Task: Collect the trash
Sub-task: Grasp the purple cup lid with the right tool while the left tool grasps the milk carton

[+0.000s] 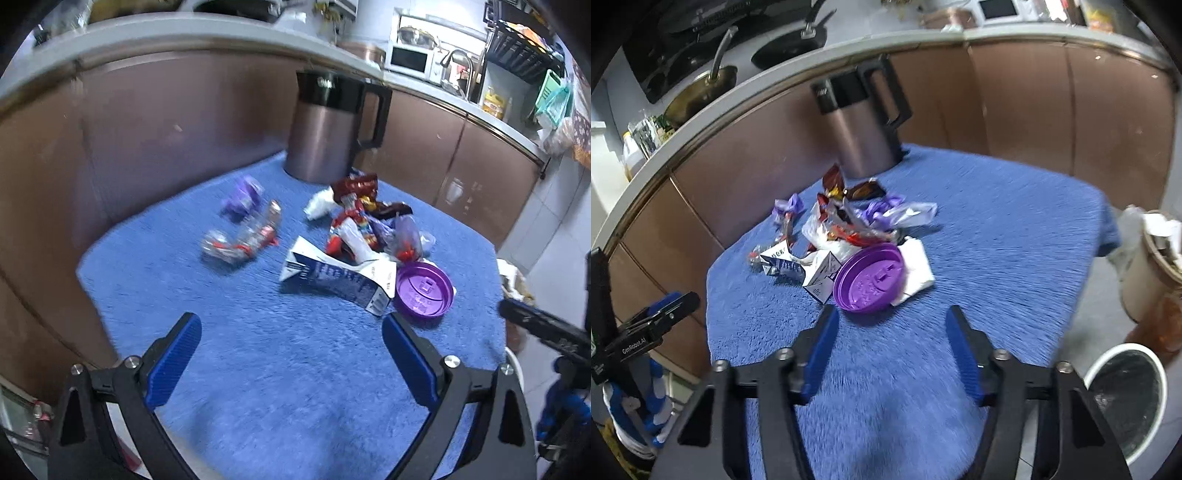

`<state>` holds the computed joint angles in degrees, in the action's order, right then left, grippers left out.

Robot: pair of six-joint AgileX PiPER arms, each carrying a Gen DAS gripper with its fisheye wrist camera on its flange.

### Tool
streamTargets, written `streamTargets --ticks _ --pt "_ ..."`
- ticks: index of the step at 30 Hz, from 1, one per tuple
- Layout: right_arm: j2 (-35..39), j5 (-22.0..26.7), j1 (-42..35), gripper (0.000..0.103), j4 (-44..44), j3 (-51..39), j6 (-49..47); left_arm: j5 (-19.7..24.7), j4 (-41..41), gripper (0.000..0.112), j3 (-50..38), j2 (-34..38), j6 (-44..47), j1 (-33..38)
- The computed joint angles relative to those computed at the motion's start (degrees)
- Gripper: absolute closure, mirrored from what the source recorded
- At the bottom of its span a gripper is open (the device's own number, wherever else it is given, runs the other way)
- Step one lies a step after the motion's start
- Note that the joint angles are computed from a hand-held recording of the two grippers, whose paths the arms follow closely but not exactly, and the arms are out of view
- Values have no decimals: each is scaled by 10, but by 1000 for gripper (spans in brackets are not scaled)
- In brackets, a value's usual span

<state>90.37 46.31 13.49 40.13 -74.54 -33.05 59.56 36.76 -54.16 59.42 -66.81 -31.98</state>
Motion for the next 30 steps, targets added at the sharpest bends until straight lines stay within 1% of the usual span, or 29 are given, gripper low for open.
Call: streamTargets --ticks 2,5,6,8,10,12,14,17,18,19,20,21,22,23,25,26,27,28,29,30 --pt "36 13 5 60 6 -30 -3 -64 -77 14 -4 18 78 83" --pt "95 27 18 64 -1 -91 7 -132 -196 14 -16 51 176 168" --pt "109 29 22 65 -5 -107 10 -145 -230 14 -25 68 202 186" --pt "142 42 27 66 -14 -146 16 -155 -283 14 -50 107 229 212" --pt "171 51 33 67 -24 -180 26 -158 -327 15 -73 141 248 232" --pt "204 68 36 70 -30 -219 36 -138 -342 15 -105 181 231 247" --pt "228 82 39 70 -36 -251 46 -130 -381 17 -126 210 231 274" --pt "255 98 41 71 -43 -285 53 -112 -406 23 -156 246 222 296" --pt "255 103 39 71 -40 -285 51 -104 -415 27 -166 258 221 301" --pt "261 107 39 71 -41 -293 52 -97 -423 35 -172 267 219 305" --pt "266 110 39 71 -42 -299 53 -92 -433 38 -176 275 219 309" --pt "270 114 37 72 -40 -303 51 -91 -447 45 -177 282 225 313" --pt "276 119 36 72 -36 -310 49 -93 -462 48 -175 286 234 320" --pt "283 123 36 73 -36 -319 49 -94 -473 48 -176 293 237 323" --pt "294 132 36 74 -35 -333 50 -87 -459 49 -191 303 222 320" --pt "300 137 37 76 -34 -340 50 -84 -461 49 -198 309 221 321" --pt "306 140 38 80 -35 -346 51 -81 -457 51 -207 316 217 320" --pt "311 141 40 81 -35 -350 52 -78 -446 56 -215 323 207 317" --pt "306 138 39 82 -29 -340 46 -79 -437 59 -220 328 200 315" --pt "305 134 37 89 -23 -335 42 -86 -442 66 -215 325 204 318"
